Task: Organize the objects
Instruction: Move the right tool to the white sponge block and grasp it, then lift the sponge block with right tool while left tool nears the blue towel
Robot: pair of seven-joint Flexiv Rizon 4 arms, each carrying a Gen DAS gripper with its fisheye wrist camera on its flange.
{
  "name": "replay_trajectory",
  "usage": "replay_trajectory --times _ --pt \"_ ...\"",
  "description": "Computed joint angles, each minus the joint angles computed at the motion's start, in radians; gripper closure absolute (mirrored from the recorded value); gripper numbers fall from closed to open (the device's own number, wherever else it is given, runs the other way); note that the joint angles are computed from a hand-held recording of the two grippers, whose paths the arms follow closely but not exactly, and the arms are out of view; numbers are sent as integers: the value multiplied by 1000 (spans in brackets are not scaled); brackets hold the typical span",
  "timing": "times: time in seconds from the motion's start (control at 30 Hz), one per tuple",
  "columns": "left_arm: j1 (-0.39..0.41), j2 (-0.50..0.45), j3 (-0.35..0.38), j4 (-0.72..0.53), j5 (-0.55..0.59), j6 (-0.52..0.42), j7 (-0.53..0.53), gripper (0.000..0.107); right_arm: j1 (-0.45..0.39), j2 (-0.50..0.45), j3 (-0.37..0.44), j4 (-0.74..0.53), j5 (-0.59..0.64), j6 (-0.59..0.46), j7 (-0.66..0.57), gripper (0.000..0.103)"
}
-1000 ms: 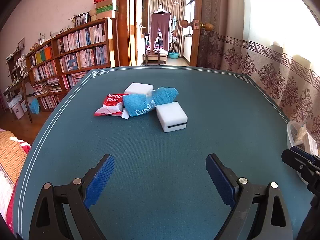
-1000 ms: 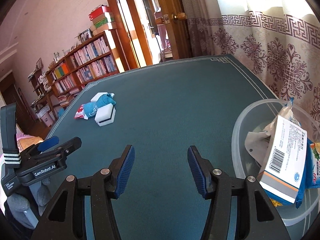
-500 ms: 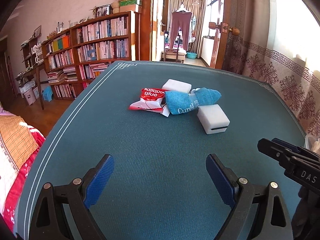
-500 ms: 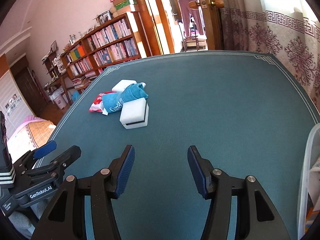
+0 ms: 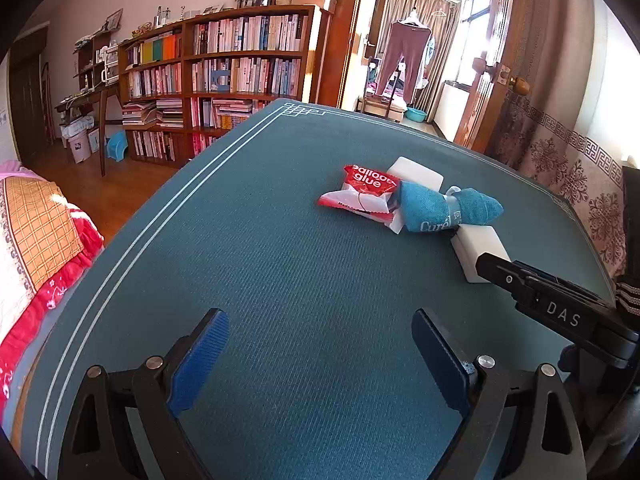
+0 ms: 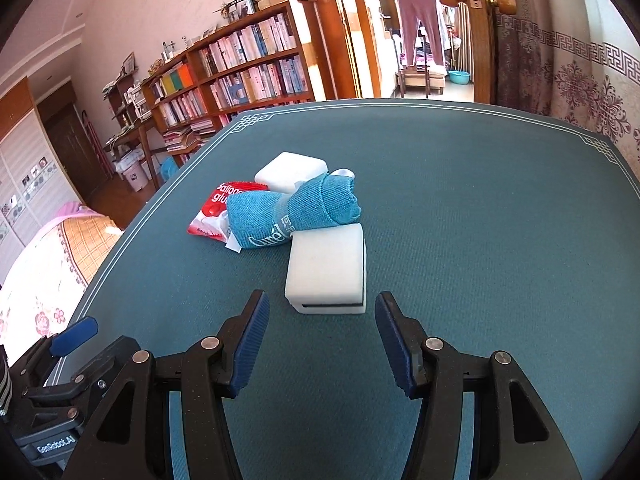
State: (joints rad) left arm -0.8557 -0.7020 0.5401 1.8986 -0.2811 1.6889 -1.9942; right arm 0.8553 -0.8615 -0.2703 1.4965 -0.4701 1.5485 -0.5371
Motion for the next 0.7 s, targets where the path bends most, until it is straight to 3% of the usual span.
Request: replay_trajectory --times 0.23,0.3,0.37,0.53,0.7 --pt "4 -6 1 -14 14 -26 -8 11 -43 -51 51 -104 -14 -75 -15 46" --pt "6 -8 2 -19 24 -35 -17 11 -51 -60 58 -117 -20 -86 -12 51" --pt "8 -9 4 -24 36 -42 -27 11 -48 -62 47 -115 -28 -87 0 56" --pt "5 -18 15 -44 75 -71 -56 11 -33 -47 17 -65 -25 -27 27 58" --pt "4 -25 26 -66 129 -101 -93 11 33 -15 -79 27 5 42 70 58"
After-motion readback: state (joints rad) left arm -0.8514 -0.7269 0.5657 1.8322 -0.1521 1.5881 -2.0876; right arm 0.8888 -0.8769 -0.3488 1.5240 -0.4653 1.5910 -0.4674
